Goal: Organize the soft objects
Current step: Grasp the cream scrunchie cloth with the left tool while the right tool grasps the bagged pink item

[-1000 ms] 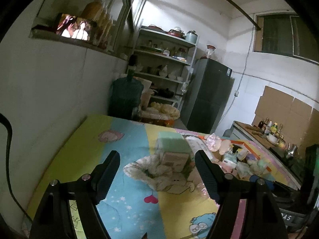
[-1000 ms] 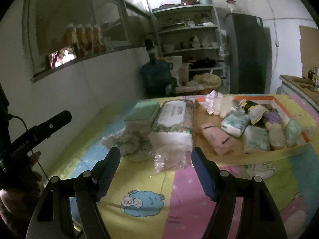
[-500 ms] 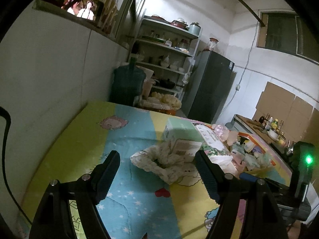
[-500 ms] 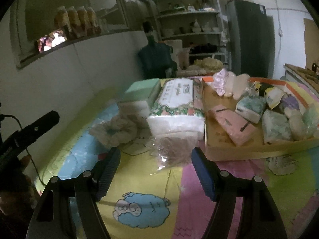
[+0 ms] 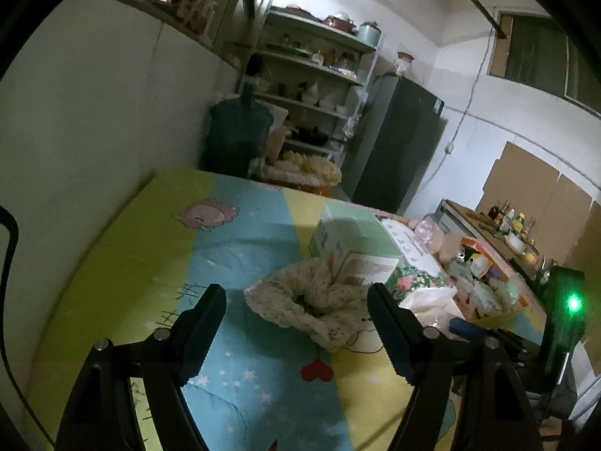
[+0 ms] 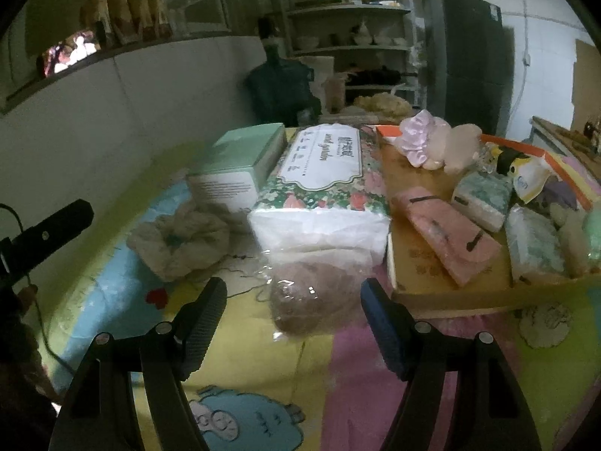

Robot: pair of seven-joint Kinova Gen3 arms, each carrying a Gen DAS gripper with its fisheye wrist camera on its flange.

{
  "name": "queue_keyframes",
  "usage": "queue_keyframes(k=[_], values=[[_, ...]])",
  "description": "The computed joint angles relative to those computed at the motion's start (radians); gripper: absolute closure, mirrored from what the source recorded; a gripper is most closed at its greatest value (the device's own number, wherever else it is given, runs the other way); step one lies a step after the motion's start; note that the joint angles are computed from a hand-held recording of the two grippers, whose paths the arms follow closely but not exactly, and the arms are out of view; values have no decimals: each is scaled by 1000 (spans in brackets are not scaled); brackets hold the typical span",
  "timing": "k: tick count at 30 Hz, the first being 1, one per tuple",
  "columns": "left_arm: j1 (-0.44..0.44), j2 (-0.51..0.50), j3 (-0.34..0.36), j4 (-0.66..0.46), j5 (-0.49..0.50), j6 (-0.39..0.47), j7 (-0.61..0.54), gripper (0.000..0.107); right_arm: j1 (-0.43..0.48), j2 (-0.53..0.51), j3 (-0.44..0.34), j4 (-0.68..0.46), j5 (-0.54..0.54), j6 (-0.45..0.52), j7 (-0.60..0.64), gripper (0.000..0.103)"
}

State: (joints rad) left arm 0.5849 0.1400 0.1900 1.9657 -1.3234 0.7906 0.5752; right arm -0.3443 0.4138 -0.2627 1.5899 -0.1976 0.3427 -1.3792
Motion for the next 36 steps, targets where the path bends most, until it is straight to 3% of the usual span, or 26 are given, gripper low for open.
queue_keyframes(k=[8,11,20,25,27,29,32,36], values=[[-67,46,-47,-54,140,-157,-177,30,-22,20,21,-23,23,19,-12,28],[-68,72,-71,-85,213,-170,-259,30,-17,19,17,-15,22,7,-11,41],[-69,98,-148,-111,379,-247,-398,30,121,34,-120,-3,-103,0,127,43],[-60,114,-174,-133,464,-242,-473,32,136,38,-134,0,-150,1,172,43],[-42,114,-191,-131,458,-237,-458,49,135,37,-131,1,-161,1,182,43],[-43,102,-207,-102,449,-279,-425,86,132,36,-126,1,-167,2,187,43],[-44,84,-229,-63,426,-339,-374,96,130,37,-123,0,-175,4,195,43],[-7,70,-254,-32,318,-355,-264,97,130,36,-122,3,-185,3,203,43]])
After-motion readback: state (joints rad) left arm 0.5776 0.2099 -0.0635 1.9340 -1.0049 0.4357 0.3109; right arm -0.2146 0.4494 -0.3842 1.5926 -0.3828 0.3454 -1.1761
